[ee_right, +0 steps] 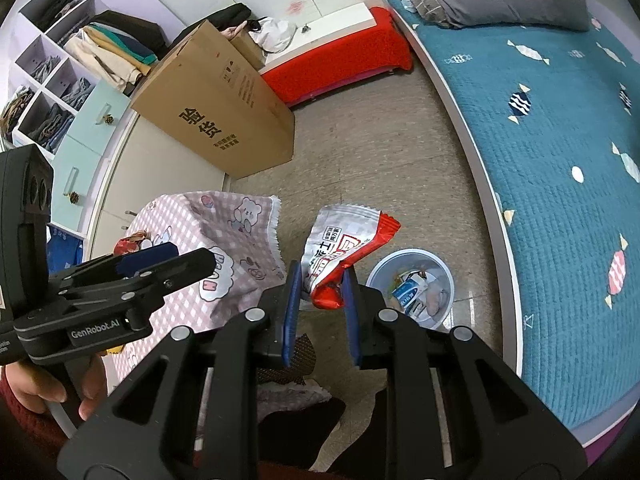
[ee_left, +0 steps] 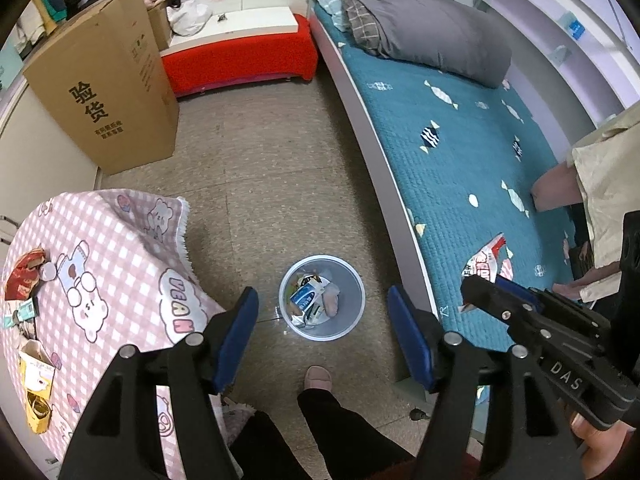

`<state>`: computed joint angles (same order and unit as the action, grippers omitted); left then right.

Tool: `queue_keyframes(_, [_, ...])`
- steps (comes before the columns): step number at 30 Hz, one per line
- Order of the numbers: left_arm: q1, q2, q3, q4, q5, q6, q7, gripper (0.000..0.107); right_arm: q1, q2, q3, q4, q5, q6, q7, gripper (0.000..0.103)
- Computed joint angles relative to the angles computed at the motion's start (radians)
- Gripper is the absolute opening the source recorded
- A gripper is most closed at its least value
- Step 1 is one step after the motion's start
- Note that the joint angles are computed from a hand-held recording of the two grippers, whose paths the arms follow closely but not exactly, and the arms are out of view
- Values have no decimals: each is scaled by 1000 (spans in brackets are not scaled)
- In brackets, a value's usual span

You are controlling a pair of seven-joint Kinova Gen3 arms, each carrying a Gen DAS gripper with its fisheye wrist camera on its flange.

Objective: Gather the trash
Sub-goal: 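Carry both items over the blue bin and open both grippers, then move both open grippers back over the table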

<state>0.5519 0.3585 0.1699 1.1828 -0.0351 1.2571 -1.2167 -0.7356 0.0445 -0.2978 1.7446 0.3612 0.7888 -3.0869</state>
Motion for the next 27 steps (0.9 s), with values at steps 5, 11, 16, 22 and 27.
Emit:
queue_keyframes(5, [-10,-14,-6,17,-3,-5,8,66,-3,11,4,-13,11,16,-14,54])
queue_keyframes(11, [-25,-34,-8,43,-5,-11,18,67,-19,25,8,-33,40,40,-36,60])
queue_keyframes(16, [-38,-56,-8,74,-7,-17,29,68,-28,43,12,-52,28,37,-11,60])
queue_keyframes(22, [-85,-116,-16,151,-4,-27,24,69,-67,119,26,-133,15,31,29,60])
queue_keyframes(27, [-184,-195,-37,253,34,-56,-19,70,-135,224,57,-273,8,58,81,60])
